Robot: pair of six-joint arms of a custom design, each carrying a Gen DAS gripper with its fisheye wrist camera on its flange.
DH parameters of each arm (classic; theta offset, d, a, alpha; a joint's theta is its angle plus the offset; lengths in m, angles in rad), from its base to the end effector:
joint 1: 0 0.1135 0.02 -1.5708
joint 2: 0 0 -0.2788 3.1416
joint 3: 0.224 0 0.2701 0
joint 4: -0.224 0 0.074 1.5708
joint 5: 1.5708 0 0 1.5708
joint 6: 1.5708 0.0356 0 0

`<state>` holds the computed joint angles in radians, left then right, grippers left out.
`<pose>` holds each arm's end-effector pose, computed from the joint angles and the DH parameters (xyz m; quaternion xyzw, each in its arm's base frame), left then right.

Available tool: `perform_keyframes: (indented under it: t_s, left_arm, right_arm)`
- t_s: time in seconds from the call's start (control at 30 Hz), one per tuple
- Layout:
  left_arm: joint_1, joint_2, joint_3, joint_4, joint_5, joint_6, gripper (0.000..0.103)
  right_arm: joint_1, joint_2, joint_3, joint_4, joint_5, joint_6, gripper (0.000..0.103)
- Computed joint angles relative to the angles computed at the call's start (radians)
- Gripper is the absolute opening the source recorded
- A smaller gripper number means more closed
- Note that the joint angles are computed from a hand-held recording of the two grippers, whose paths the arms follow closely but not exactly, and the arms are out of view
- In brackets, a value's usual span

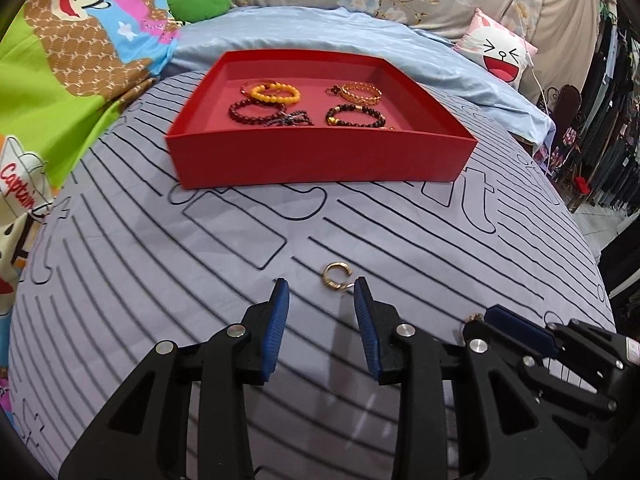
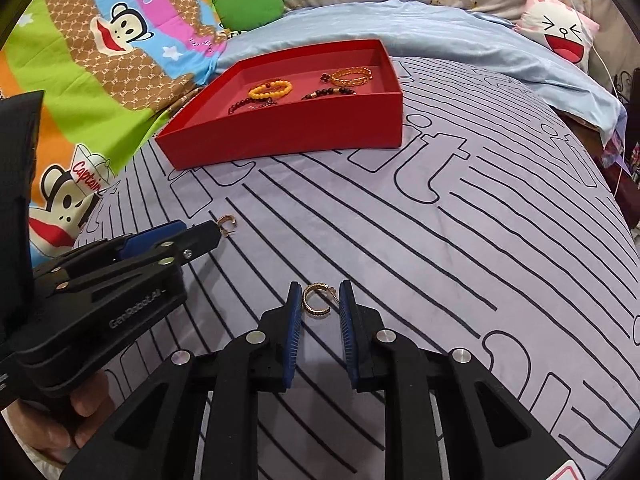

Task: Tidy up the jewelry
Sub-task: 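Grasp the gold hoop earring on the sheet with the right tool, then carry the gold hoop earring into the red tray with the right tool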

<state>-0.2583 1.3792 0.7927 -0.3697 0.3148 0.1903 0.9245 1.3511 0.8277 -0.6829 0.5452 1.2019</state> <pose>0.2695 -0.0826 0.2033 0.2556 0.9072 -0.1595 0.2935 0.1680 0.1921 0.2084 0.1793 0.9313 0.0238 0.3162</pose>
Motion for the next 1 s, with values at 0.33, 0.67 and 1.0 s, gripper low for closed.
perform_keyframes:
  t_s: [0.33, 0.67, 1.0]
  left_arm:
    - [-0.037, 0.029, 0.001, 0.05, -0.023, -0.027, 0.032]
    - [-0.054, 0.011, -0.019, 0.063, -0.041, -0.018, 0.02]
    - [-0.038, 0.0, -0.01, 0.03, -0.019, -0.017, 0.02]
  right_arm:
    - [-0.029, -0.011, -0.022, 0.034, -0.017, -0.022, 0.018]
    - [-0.034, -0.015, -0.025, 0.038, -0.018, -0.025, 0.018]
    - [-0.03, -0.025, -0.016, 0.023, -0.007, -0.025, 0.018]
